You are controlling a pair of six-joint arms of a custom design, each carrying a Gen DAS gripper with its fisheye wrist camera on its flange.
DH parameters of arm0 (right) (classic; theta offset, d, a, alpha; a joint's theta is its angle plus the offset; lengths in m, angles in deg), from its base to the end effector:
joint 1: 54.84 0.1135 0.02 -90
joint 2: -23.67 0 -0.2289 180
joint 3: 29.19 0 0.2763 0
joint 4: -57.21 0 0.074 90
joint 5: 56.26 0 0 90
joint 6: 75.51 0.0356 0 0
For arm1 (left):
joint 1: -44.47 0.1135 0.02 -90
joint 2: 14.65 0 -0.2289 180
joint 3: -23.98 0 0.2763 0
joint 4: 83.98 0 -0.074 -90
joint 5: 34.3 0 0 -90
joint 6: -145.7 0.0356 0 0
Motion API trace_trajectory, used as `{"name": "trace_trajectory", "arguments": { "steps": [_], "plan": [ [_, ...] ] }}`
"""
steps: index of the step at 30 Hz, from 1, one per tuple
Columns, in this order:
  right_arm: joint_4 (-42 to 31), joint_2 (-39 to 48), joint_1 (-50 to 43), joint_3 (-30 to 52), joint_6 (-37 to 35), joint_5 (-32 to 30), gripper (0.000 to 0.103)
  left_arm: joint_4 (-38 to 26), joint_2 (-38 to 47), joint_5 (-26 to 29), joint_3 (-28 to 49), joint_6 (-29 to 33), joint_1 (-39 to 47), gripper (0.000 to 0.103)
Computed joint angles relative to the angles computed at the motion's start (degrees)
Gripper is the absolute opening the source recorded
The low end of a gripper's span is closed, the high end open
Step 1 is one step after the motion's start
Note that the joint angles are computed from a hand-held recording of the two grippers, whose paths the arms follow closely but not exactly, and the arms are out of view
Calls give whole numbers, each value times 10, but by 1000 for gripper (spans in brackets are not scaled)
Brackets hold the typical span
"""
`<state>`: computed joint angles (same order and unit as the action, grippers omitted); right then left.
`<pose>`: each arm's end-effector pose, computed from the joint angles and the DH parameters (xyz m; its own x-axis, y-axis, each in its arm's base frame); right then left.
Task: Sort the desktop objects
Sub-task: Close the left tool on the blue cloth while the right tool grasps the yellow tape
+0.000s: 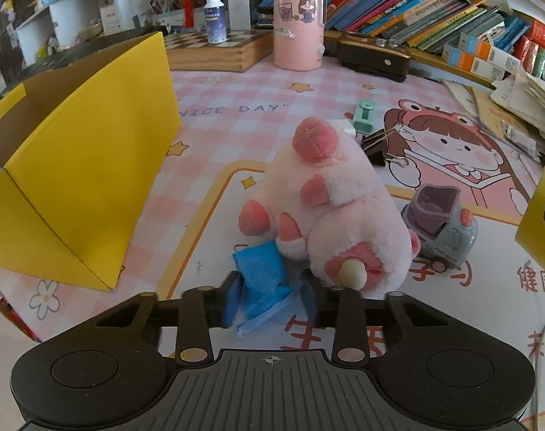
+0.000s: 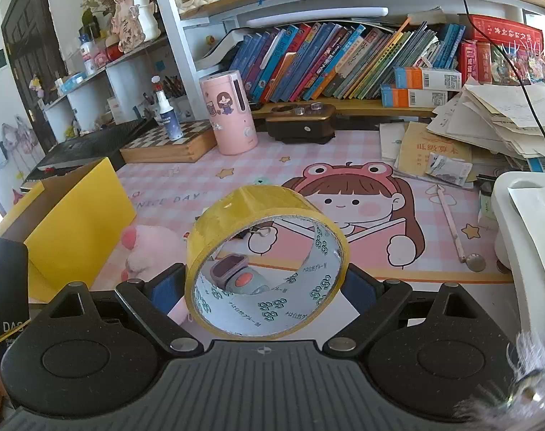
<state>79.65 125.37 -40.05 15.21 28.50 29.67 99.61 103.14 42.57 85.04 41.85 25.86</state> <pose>0.2948 0.0804 0.0425 -0.6115 0.0883 -0.7863 -0.1679 0.9566 0.2380 0.3281 -0.1019 -0.0020 -0.7797 0.0166 -0.6259 -0.0052 0.9994 0.0329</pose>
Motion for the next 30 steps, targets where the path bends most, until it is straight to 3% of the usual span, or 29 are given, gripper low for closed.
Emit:
{"name": "trace_trajectory", "arguments": {
  "steps": [5, 20, 30],
  "plan": [
    [0, 0, 0, 0, 2, 0, 91, 21, -36, -8, -34, -11, -1, 25],
    [-24, -6, 25, -4, 9, -13, 91, 54, -223, 6, -185, -37, 1, 25],
    [-30, -54, 84, -35, 32, 55, 91, 103, -292, 63, -258, 10, 40, 25]
  ]
}}
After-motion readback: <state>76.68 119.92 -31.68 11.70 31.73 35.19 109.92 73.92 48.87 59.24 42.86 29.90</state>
